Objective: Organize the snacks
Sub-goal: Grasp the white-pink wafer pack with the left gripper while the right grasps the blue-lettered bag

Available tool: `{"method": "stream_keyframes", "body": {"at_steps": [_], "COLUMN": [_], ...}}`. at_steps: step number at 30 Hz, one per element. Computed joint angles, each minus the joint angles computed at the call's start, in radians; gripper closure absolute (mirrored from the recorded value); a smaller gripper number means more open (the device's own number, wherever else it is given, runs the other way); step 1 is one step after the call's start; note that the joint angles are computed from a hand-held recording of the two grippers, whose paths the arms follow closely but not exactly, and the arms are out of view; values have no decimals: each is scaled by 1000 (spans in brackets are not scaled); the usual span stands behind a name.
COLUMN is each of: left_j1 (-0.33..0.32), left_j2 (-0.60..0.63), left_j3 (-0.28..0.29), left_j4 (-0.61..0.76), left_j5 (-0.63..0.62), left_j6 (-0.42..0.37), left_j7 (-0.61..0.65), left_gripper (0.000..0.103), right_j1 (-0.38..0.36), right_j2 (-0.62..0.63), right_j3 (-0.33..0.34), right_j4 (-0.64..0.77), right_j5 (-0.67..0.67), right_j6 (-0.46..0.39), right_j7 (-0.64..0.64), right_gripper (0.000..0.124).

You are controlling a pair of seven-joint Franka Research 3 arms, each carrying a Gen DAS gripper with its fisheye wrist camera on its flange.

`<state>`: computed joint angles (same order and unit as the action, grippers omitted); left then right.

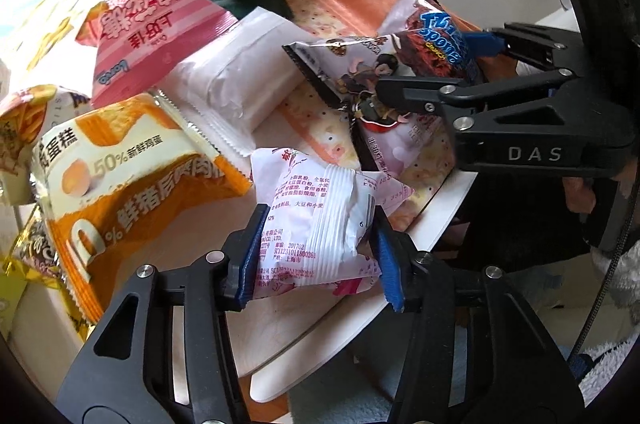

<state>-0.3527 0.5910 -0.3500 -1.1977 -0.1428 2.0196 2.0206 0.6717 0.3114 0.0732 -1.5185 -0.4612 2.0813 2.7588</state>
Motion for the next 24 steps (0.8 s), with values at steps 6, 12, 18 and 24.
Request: {"method": "stream_keyframes", "body": {"at_steps": [6, 12, 18, 24], "left_j1": [14, 24, 35, 47], "left_j2": [-50, -105, -170, -249], "left_j3": [-3, -8, -8, 19], "left_j4": [-49, -82, -106, -151], "left_j5": [-21, -55, -93, -85], "left_j6": [16, 55, 113, 204], "left_j7": [-15, -45, -86, -152], "left_gripper": [58, 59, 59, 59], "right_j1": [17, 28, 40, 58], "right_j2": [-12, -47, -62, -23], "right_j3": [0, 7, 19, 13], "right_j4": [15, 33, 107, 240], "right_j5": [-37, -91, -164, -227], "right_j6": [-21, -67, -139, -159], "right_j7": [17, 47, 32, -22], "right_gripper": [59, 59, 59, 59]}}
